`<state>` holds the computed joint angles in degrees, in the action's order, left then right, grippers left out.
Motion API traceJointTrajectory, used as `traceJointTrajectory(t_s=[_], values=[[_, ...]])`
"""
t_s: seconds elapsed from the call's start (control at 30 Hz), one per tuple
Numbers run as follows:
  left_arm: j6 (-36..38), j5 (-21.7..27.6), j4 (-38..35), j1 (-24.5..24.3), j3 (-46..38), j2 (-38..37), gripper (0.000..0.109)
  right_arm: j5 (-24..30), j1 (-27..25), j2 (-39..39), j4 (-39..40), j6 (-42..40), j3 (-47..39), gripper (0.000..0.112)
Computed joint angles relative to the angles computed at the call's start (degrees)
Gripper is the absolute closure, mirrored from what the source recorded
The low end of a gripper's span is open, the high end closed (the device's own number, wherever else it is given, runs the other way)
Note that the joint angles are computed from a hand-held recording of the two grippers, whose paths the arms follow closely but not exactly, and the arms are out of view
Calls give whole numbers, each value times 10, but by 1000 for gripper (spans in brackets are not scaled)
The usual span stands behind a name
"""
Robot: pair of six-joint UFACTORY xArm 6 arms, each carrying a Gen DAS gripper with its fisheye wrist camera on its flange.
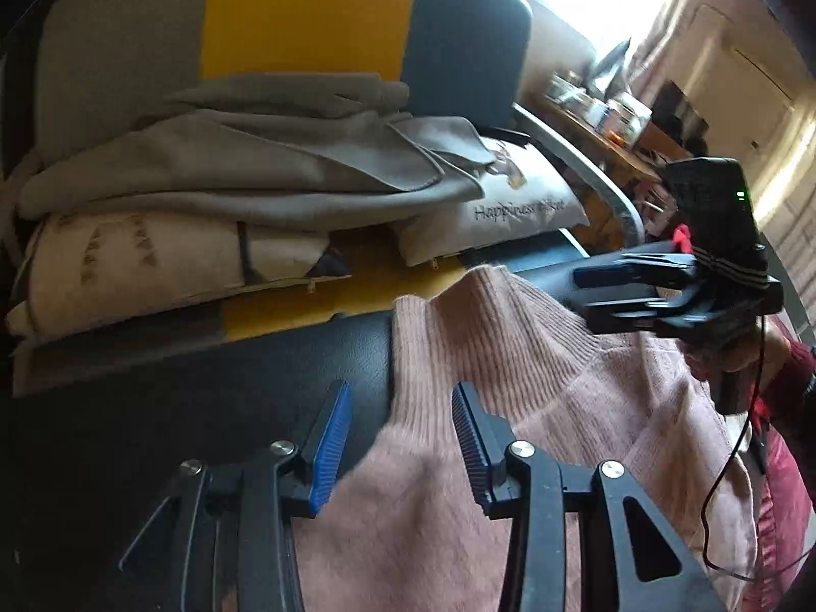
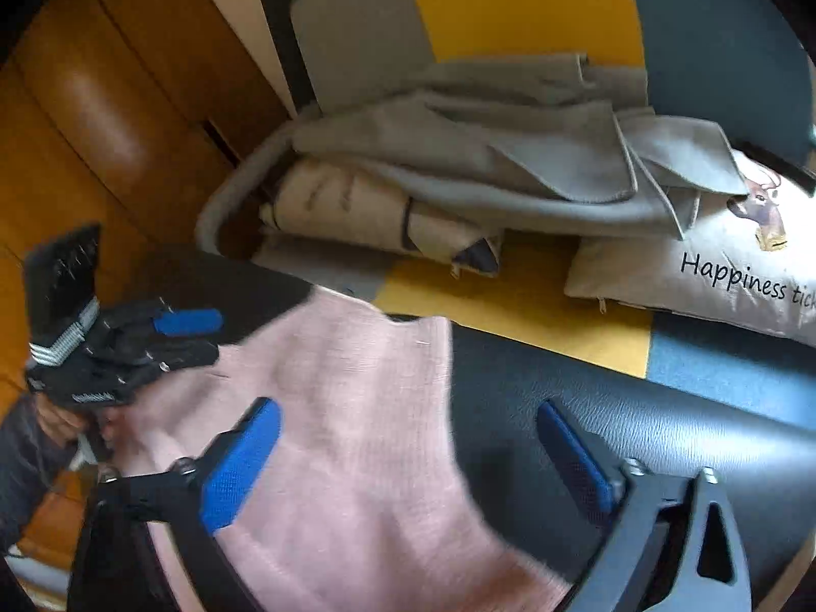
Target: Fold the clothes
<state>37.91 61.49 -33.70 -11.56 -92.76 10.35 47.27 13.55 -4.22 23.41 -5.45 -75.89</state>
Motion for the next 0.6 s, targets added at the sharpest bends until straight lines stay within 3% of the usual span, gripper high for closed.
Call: traceJointTrajectory(t_s=[0.03,0.07,0.13,0.27,0.33,0.37,0.43,0.47,0.6], values=[[5,8,-1,-2,-15,13,66,13,-3,12,6,-13,-12,50],[11,16,-1,-4,-29,26,65,27,-6,25,9,-18,-24,59],[23,51,-11,-5,-67,56,62,29,-11,30,26,-38,-25,59],[37,59,-1,-19,-91,80,57,37,-14,44,56,-76,-37,60],[27,58,2,-23,-96,85,59,43,-7,52,42,-84,-48,67],[22,57,4,-25,-99,87,63,44,-4,56,30,-79,-53,81],[5,40,20,-28,-90,81,93,49,2,63,7,-70,-64,103],[-2,46,8,-24,-91,81,104,49,4,64,2,-66,-66,103],[13,12,-39,-12,-34,34,104,41,15,53,-10,-55,-61,105]])
